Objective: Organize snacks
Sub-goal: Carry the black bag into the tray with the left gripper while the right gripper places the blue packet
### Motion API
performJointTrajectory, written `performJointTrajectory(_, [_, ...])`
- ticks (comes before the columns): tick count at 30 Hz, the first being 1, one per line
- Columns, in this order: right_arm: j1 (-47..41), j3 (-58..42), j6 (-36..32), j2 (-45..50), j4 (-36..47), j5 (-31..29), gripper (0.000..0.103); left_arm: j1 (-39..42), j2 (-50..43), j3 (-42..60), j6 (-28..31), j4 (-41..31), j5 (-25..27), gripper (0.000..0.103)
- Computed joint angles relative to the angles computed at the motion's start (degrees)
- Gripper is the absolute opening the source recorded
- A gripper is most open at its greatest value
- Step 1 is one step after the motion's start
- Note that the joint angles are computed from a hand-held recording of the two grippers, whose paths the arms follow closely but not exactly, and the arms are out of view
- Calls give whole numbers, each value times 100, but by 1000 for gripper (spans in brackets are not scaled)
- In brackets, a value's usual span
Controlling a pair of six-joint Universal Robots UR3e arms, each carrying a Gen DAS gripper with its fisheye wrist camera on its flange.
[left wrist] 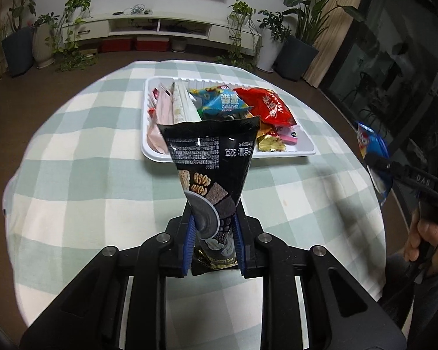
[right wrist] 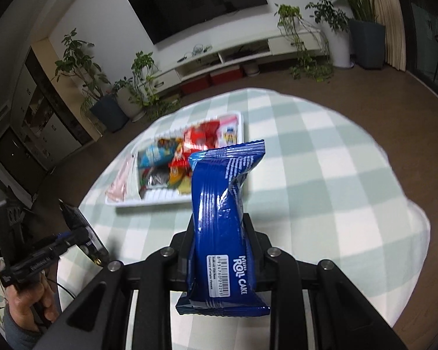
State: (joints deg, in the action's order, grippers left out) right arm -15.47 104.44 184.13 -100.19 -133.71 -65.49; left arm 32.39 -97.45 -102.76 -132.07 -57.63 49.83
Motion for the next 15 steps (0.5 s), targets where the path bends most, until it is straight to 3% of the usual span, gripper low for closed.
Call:
performJointTrajectory(9, [99, 72, 94, 71, -184, 80, 28, 140, -20, 57, 100, -229, -202, 19])
performJointTrajectory(15, [38, -324, 56, 71, 45, 160, 28, 154, -66, 882, 458, -1319, -416, 19])
